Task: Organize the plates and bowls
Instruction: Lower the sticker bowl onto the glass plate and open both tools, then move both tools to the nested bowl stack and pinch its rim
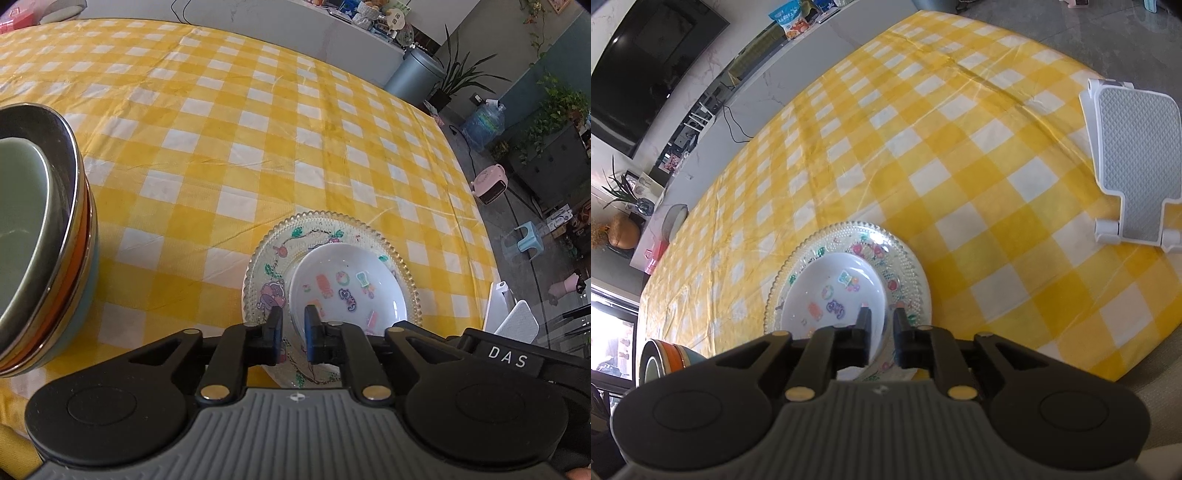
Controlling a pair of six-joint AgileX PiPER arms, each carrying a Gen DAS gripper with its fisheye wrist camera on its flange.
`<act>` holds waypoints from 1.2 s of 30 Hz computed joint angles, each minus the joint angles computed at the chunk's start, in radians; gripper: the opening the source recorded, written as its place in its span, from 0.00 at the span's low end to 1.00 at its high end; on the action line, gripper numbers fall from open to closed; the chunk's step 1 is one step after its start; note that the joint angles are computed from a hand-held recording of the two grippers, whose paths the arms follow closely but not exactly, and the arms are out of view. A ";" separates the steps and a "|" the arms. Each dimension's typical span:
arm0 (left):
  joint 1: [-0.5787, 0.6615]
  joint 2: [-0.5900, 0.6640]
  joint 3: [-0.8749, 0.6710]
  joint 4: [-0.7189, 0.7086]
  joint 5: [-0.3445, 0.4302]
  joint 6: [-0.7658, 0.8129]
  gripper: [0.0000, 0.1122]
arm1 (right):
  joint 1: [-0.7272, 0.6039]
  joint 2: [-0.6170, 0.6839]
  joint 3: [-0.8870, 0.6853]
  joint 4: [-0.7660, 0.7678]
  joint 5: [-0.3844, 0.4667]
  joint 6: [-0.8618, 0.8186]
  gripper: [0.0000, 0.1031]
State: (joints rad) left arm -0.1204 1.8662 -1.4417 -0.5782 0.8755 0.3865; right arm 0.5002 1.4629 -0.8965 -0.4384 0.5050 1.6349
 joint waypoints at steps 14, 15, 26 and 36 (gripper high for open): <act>0.031 -0.125 -0.028 0.017 0.041 0.155 0.46 | 0.121 -0.047 0.009 -0.357 0.109 0.303 0.44; 0.042 -0.131 -0.041 0.021 0.058 0.168 0.49 | 0.135 -0.045 -0.002 -0.368 0.136 0.308 0.47; 0.268 -0.141 -0.205 -0.032 0.169 0.268 0.64 | 0.267 0.009 -0.155 -0.408 0.248 0.328 0.64; 0.436 -0.028 -0.342 -0.119 0.264 0.284 0.75 | 0.324 0.148 -0.363 -0.350 0.205 0.283 0.72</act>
State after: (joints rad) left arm 0.3159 1.8381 -1.7836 -0.6972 1.1399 0.6700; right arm 0.8244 1.6110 -1.2598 -0.7881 0.7102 1.9179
